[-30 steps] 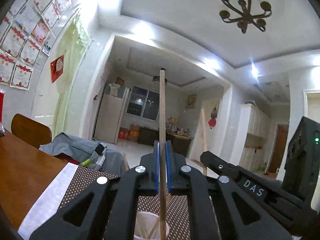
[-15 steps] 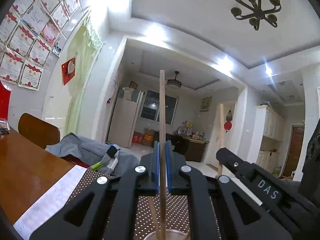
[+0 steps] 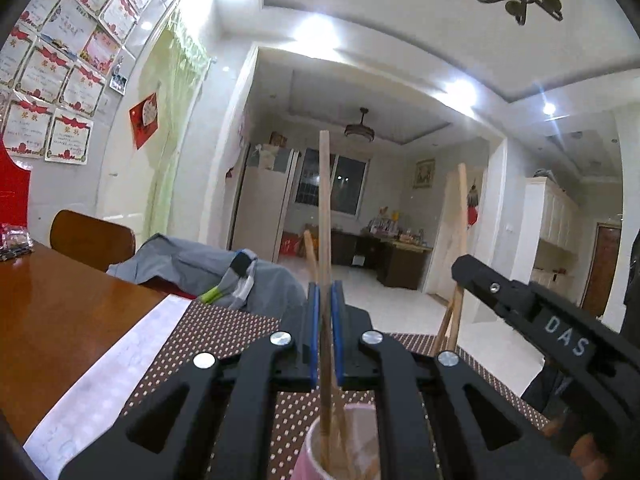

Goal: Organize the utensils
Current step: 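Lower the chopsticks into the pink cup and open both tools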

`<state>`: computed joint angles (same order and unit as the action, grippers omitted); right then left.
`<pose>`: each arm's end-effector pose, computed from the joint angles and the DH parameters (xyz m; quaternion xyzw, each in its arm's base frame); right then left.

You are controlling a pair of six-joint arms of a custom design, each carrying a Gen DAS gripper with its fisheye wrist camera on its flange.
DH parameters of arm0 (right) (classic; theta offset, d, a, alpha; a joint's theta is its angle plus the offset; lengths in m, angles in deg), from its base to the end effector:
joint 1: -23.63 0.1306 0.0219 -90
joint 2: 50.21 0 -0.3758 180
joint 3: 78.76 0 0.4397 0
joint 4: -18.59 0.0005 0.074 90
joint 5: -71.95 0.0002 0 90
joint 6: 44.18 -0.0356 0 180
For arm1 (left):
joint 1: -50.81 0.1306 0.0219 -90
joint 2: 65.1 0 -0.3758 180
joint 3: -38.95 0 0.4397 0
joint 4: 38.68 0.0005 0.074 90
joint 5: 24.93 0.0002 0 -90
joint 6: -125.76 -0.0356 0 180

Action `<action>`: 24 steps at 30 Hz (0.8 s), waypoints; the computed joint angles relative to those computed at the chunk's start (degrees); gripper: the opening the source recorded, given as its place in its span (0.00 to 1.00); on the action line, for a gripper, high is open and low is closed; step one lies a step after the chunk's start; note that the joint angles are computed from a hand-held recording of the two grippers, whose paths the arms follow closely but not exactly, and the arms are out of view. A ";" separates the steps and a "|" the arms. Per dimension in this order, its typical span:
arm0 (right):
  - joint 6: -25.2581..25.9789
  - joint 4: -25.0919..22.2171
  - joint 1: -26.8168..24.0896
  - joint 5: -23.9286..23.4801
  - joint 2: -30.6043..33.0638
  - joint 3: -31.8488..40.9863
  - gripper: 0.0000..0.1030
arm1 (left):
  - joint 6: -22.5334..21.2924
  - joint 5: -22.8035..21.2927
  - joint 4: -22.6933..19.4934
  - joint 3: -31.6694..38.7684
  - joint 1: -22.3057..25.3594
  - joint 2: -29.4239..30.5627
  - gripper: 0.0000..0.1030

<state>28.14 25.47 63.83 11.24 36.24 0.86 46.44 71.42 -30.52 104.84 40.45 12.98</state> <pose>0.4242 0.3350 0.4533 0.0419 0.7056 0.1748 0.6854 0.4745 -0.0913 0.3976 0.0357 0.7305 -0.1641 0.6619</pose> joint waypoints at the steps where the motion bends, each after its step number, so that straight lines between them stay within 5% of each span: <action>1: 0.18 -0.37 0.19 0.15 -0.29 -0.24 0.06 | 0.20 0.01 -0.68 -0.45 0.19 -0.65 0.06; 7: 0.03 -3.53 1.67 1.53 -2.55 -2.01 0.06 | 1.01 0.11 -4.93 -1.87 0.61 -3.49 0.07; 10: -0.14 -5.44 2.43 2.05 -3.14 -2.21 0.06 | 0.26 0.03 -6.36 -2.56 0.55 -4.93 0.23; 24: -1.85 -13.35 5.12 4.61 -3.34 -1.06 0.06 | -2.56 -0.55 -13.63 -4.60 1.52 -11.79 0.35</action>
<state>26.30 12.12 68.94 15.85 32.90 -0.20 43.88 70.88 -44.15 100.23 41.98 1.19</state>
